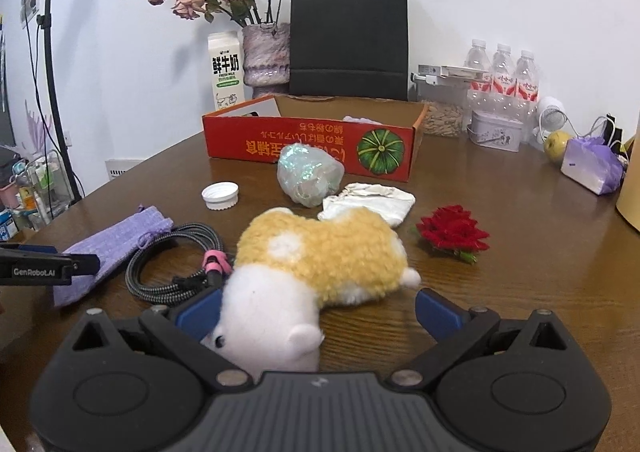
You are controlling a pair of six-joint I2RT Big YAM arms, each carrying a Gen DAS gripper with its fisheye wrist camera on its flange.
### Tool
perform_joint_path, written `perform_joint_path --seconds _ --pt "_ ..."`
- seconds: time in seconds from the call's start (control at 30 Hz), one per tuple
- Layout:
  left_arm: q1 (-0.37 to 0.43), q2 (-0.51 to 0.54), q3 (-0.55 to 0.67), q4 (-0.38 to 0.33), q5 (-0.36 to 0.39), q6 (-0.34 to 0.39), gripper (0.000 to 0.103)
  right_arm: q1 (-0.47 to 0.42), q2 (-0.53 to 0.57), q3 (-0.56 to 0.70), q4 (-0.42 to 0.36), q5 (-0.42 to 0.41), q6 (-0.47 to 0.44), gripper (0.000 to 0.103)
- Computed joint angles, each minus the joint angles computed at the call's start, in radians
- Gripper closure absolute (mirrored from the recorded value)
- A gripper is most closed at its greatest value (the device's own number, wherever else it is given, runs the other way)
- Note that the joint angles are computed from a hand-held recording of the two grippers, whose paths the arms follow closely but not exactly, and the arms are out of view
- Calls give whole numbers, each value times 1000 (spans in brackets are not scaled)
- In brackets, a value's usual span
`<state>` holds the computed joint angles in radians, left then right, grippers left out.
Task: Organize objects
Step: 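Grasp the drawstring pouch with the left tool while the right tool grasps the plush toy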
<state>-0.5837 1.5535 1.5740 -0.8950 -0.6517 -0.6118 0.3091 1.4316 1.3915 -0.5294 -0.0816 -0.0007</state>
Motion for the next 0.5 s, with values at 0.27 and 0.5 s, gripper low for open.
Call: perform_joint_path --seconds 0.27,0.5 --pt "19 3 10 54 105 78 0 -6 14 14 -13 -29 16 5" --pt "38 36 52 40 197 177 0 6 39 34 -23 -30 22 20"
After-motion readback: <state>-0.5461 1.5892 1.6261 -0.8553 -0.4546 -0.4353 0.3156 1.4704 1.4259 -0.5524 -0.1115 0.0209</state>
